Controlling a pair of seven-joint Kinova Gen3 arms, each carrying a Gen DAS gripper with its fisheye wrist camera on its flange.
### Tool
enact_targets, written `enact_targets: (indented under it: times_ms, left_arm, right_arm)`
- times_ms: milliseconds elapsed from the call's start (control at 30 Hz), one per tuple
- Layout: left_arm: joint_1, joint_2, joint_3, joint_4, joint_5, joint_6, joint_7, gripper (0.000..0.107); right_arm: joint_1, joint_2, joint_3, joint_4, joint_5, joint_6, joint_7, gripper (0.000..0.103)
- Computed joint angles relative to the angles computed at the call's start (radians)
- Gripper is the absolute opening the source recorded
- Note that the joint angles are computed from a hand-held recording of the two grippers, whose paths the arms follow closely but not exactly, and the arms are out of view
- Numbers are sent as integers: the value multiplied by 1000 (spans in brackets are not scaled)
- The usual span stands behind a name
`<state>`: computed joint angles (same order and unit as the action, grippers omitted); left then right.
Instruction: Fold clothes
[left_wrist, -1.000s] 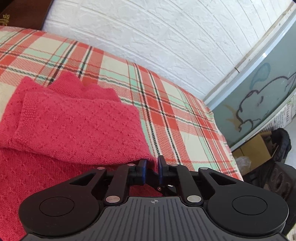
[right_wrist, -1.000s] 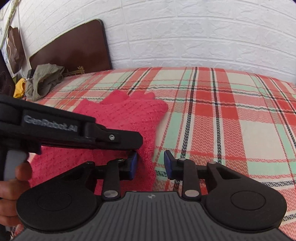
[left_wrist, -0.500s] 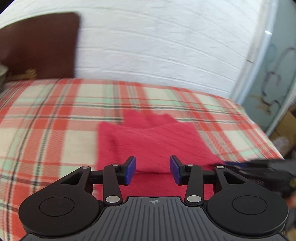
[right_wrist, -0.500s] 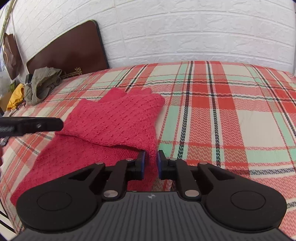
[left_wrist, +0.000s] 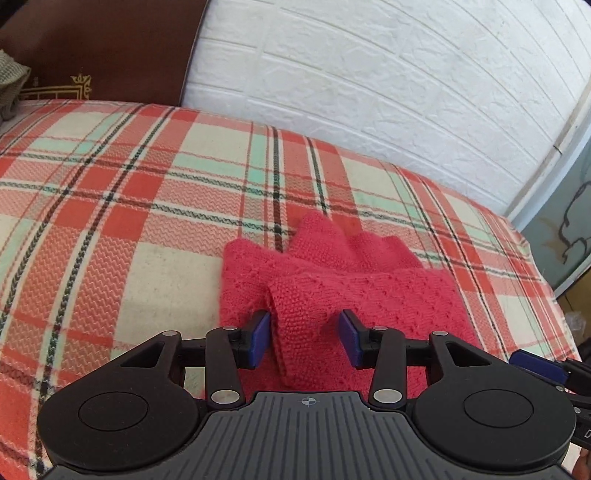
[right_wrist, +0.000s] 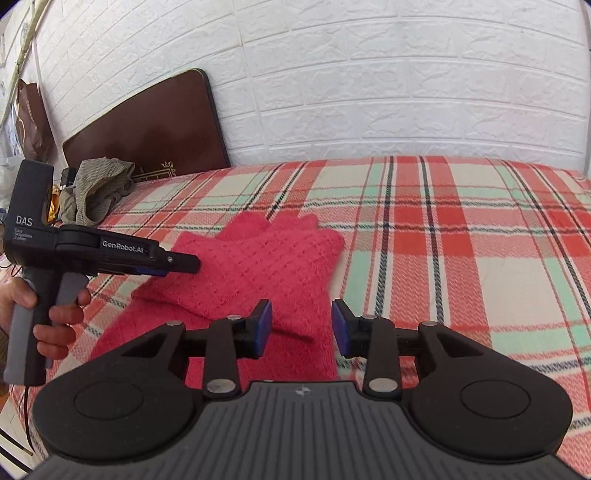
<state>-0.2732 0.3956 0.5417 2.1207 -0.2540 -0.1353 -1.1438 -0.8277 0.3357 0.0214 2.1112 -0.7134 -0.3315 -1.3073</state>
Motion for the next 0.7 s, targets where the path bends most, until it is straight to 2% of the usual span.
enact_targets:
  times_ms: [67,100,133,233,333,467,533,600,700]
  left_arm:
    - [11,0,-11,-2,7,-5,4,54]
    - [23,-1,-23,-4,12,-5,4,45]
    - [35,-2,-34,-6,18,-5,5,30]
    - [42,-5,-49,-4,25,-10,11,13]
    - [37,-8,-51,-1,12,-20,17,9]
    - [81,-5,-97,-12,17,-18,5,9]
    - [78,3,-94,-17,13,-21,3,9]
    - [95,7,-110,-18,9,-27,-9,9]
    - [173,11,-183,-25,19,-34,-55,9]
  right_arm:
    - [9,16,3,-26,0,14,-5,40]
    - [13,24,4,-39,2,22,-12,40]
    - [33,33,-6,-51,18,30,-35,40]
    - [103,62,-43,-89,82,65,-135,40]
    - [175,90,-87,-123,156,94,-232,40]
    - [324,131,-215,-156,277,120,-366,46]
    - [373,144,-259,-166,333,134,-428,16]
    - [348,131,-238,-144,324,105,-435,14]
    - [285,129,-165,-144,329,115,-465,15]
